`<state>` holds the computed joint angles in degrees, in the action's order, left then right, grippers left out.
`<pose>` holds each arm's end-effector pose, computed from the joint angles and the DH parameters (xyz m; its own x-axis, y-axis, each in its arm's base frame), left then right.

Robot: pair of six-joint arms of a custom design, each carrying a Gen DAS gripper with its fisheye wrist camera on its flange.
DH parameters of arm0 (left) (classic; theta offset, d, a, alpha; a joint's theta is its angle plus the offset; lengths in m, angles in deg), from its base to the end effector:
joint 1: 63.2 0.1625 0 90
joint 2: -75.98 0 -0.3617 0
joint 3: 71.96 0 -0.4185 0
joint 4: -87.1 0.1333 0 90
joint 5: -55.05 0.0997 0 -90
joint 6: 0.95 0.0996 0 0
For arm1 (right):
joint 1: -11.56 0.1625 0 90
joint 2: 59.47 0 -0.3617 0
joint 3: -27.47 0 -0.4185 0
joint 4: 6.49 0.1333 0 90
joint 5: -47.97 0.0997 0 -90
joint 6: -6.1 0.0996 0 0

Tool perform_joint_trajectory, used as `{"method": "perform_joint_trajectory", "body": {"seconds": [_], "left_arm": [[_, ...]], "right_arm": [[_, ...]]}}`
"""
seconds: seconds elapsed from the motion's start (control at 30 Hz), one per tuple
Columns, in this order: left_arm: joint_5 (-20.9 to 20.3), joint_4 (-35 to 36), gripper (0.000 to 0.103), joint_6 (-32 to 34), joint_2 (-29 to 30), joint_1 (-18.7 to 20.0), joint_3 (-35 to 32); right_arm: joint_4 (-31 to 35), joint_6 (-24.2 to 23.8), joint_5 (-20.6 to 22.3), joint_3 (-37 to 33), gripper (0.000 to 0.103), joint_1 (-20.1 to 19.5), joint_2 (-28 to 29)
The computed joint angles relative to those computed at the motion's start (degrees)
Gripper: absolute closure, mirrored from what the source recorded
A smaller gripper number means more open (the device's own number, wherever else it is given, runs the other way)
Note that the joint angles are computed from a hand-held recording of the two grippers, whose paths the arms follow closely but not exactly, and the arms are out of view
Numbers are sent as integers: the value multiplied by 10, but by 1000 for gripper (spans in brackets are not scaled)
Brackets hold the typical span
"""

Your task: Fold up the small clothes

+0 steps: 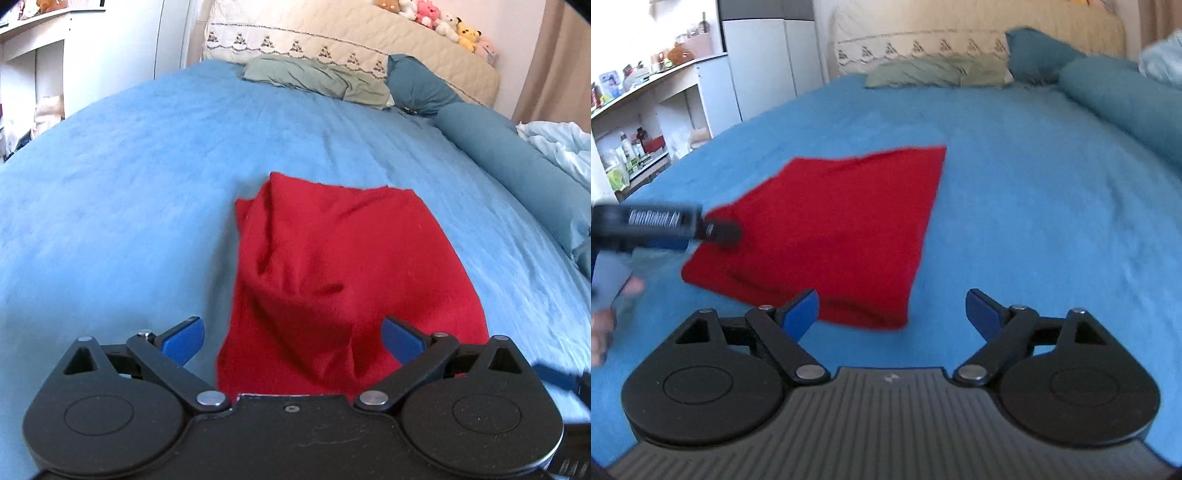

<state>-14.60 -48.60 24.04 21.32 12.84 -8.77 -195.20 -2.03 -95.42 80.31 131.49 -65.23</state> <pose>-0.0201 -0.7771 0.3813 -0.7894 0.3469 -0.5064 0.5800 0.6915 -0.4306 0.4221 -0.6262 -0.0664 -0.7787 0.1693 0.6041 -0.4241 0.5676 -0.7057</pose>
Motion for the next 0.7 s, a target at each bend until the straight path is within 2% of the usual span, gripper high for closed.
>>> {"method": "perform_joint_trajectory", "body": {"seconds": [0.17,0.33,0.43,0.5,0.6,0.7], "left_arm": [[1,11,0,-38,37,11,-50],[63,11,0,-27,35,10,-46],[78,28,0,-35,22,17,-41],[64,36,0,-41,8,27,-35],[63,45,0,-44,2,29,-36],[69,45,0,-43,-2,26,-31]], "right_arm": [[13,0,1,-41,2,-4,28],[14,-8,-21,-50,3,-5,39],[-8,-25,-40,-47,3,-8,41],[-35,-30,-46,-39,3,-12,38],[-35,6,-29,0,3,-21,9],[-41,-25,-41,-19,3,-21,21]]}}
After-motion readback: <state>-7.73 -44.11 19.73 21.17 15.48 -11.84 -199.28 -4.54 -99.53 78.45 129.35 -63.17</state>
